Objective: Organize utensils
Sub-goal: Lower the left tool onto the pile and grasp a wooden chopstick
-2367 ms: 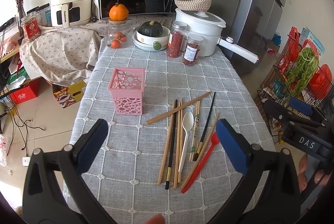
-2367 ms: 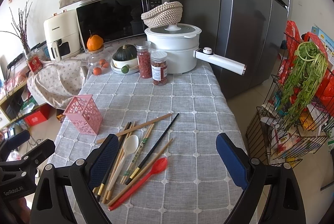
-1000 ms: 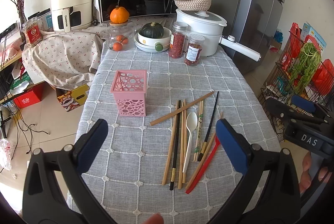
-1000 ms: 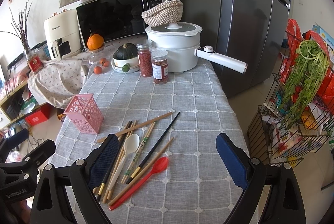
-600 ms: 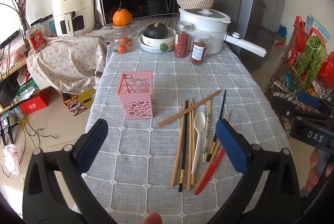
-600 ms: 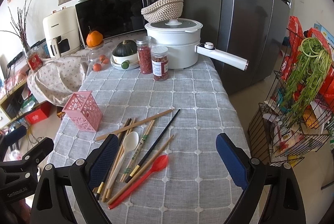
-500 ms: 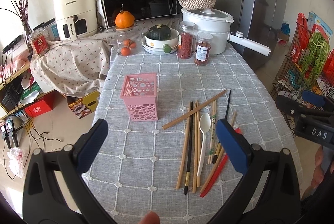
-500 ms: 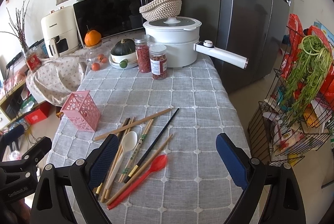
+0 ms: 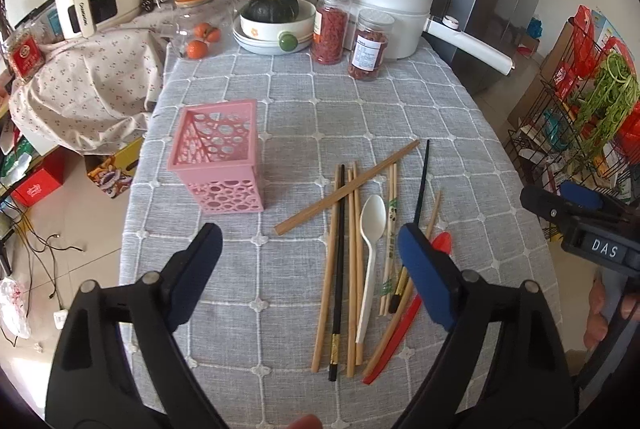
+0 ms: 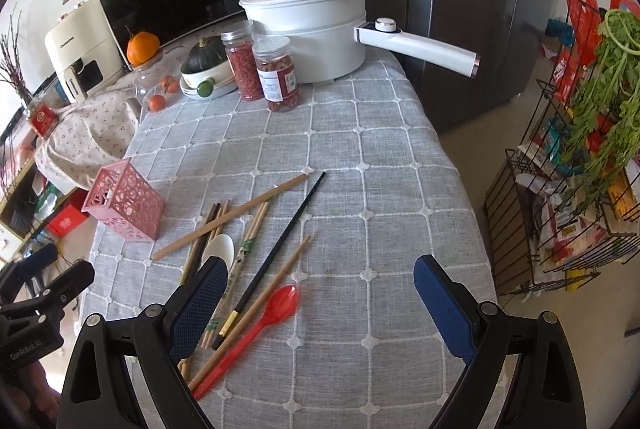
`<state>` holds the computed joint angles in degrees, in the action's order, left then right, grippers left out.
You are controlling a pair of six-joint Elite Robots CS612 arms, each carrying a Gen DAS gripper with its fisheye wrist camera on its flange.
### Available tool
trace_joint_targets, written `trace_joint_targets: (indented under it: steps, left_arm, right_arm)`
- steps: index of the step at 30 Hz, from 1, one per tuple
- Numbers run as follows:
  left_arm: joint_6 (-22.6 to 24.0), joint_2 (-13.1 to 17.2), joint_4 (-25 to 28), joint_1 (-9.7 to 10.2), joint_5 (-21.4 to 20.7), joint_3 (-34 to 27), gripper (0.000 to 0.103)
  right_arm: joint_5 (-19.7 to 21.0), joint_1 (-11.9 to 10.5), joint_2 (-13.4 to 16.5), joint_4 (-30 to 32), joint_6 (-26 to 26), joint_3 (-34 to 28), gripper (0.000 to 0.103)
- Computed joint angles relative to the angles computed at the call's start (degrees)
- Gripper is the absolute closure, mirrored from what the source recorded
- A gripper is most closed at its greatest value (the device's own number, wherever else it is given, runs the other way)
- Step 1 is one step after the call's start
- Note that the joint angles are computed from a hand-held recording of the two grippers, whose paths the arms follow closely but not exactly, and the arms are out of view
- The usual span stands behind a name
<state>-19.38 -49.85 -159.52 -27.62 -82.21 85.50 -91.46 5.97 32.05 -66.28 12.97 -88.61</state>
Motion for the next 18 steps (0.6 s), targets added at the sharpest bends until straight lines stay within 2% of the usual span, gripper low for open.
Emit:
trace_joint_targets:
  steps: [3,5,8,10,11,14,18]
  left_arm:
    - [1.47,1.86,3.79,0.33,-3.96,-3.54,0.029]
    - [5.31,3.55,7.03,0.24,-5.87,-6.8,0.032]
    - [11.25,6.79,14.08,0.1,-7.38,-12.97,0.042]
    - [13.39,9.1,18.29,0.21,-8.6,-17.07,0.053]
    - [14.16,10.2,19.83,0.29,-9.3,-18.87,0.055]
    - [15.91,13.08,24.06,0.41,-10.43,-23.67,0.063]
    - [18.14,16.5,29.94,0.27,-9.76,-29.55,0.074]
  right_arm:
    - [1.53,-0.87,-0.2,1.27,1.07,0.82,0.008]
    - [1.81,-1.39,-0.21,1.69,1.86,1.23,0.008]
    - [1.87,-2.12,-0.27,2.55,2.3,1.98,0.015]
    - [2.94,-2.77,-0.22,3.61,2.94,2.3,0.02]
    - [3.92,-3.15,-0.18,4.17,3.28,2.4,0.023]
    - [6.26,-3.96,-0.07,5.4,3.68,2.55,0.024]
    - [6.51,-4.04,-0.02,5.26,2.51,2.76,0.024]
